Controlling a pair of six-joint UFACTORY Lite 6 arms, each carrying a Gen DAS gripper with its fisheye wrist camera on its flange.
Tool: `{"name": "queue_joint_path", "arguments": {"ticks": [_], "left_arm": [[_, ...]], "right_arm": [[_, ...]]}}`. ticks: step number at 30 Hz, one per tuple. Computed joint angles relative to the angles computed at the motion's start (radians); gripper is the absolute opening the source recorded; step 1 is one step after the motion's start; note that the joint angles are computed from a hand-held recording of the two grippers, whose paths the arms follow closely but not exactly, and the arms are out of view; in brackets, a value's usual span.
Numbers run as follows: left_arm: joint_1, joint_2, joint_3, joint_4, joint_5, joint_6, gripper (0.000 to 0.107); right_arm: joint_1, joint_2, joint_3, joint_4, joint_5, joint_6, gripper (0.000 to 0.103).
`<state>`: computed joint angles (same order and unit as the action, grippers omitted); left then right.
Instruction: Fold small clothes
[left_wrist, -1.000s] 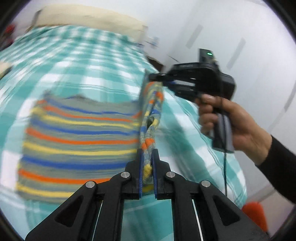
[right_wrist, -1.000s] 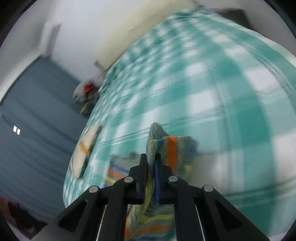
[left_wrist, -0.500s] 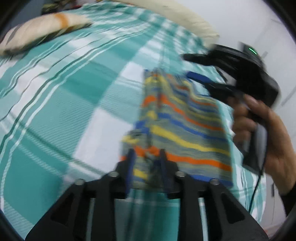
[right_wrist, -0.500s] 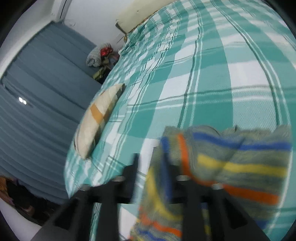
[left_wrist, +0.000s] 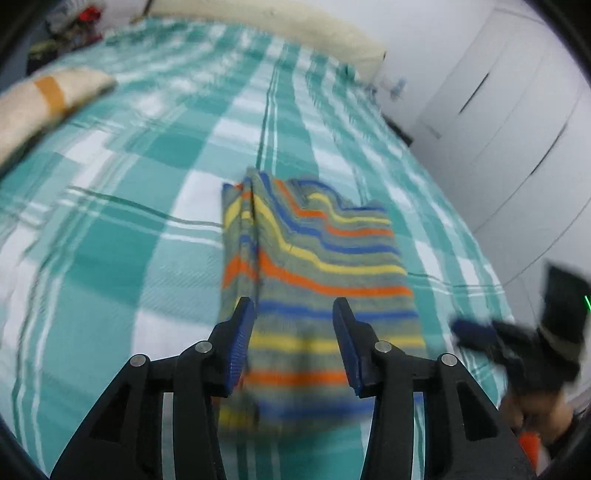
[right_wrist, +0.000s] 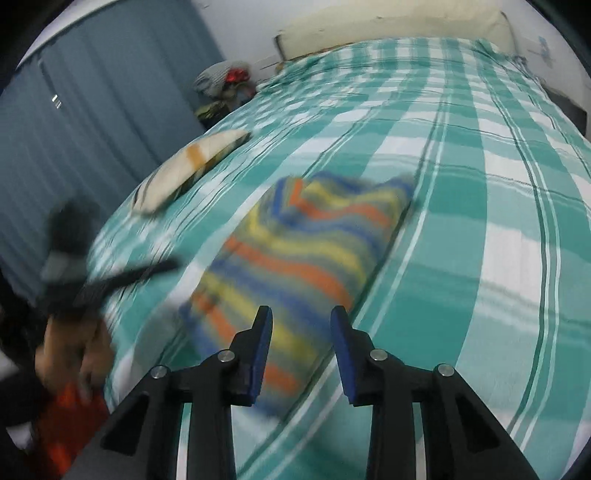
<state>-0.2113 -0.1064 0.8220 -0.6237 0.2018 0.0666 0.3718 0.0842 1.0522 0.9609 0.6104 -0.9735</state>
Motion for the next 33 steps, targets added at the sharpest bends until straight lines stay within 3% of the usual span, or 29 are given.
{"name": "queue_joint_path", "arguments": {"ticks": [3,4,5,7,9,13,14,17,19,21,22,24,26,28,29,31,33], "left_arm": [[0.042,0.227,0.189,-0.066,0.076,0.093,0.043],[0.042,0.264,0.221,-0.021,0.082,0.056,0.018],[0.041,0.306,0.255,0.065,0.081,-0.022,0.006],[0.041,0.312,0.241,0.159,0.054,-0.140,0.006],[0.047,0.268,0.198,0.155,0.039,-0.159,0.006],[0.046,0.180,0.170,0.328,0.089,-0.303,0.017],[0.048,0.152,0.158,0.337,0.081,-0.305,0.027],[0.034,0.152,0.198,0.418,0.057,-0.366,0.049],[0.010,0.249,0.300,0.572,0.062,-0.498,0.051],[0.001,0.372,0.409,0.781,0.101,-0.676,0.040],[0.003,0.433,0.472,0.869,0.156,-0.756,0.018],[0.030,0.539,0.530,0.919,0.193,-0.812,0.014],[0.068,0.527,0.508,0.809,0.165,-0.708,0.022],[0.111,0.442,0.432,0.599,0.119,-0.519,0.028],[0.131,0.376,0.372,0.495,0.091,-0.419,0.036],[0.157,0.257,0.256,0.286,0.062,-0.210,0.054],[0.164,0.142,0.137,0.082,0.057,0.000,0.060]], "right_arm": [[0.074,-0.069,-0.110,0.085,-0.070,-0.104,0.034],[0.098,-0.052,-0.119,0.122,-0.082,-0.127,0.033],[0.126,-0.012,-0.116,0.127,-0.098,-0.112,0.033],[0.205,0.130,-0.100,0.079,-0.191,-0.019,0.032],[0.224,0.127,-0.126,0.144,-0.237,-0.058,0.032],[0.125,0.027,-0.123,0.109,-0.102,-0.041,0.031],[0.096,0.006,-0.102,0.081,-0.089,-0.027,0.031],[0.036,0.078,0.056,0.027,-0.042,0.028,0.031],[0.021,0.195,0.208,0.006,-0.024,0.061,0.031],[0.020,0.377,0.415,-0.011,0.006,0.123,0.031],[0.019,0.469,0.520,0.002,0.038,0.146,0.031],[0.030,0.667,0.729,-0.071,0.049,0.313,0.025],[0.031,0.827,0.885,-0.182,0.071,0.484,0.002],[0.022,0.823,0.874,-0.156,0.056,0.491,0.003],[0.016,0.764,0.806,-0.113,0.040,0.433,0.005],[0.009,0.585,0.596,-0.023,-0.012,0.316,0.008],[0.011,0.398,0.387,0.058,-0.033,0.179,0.008]]}}
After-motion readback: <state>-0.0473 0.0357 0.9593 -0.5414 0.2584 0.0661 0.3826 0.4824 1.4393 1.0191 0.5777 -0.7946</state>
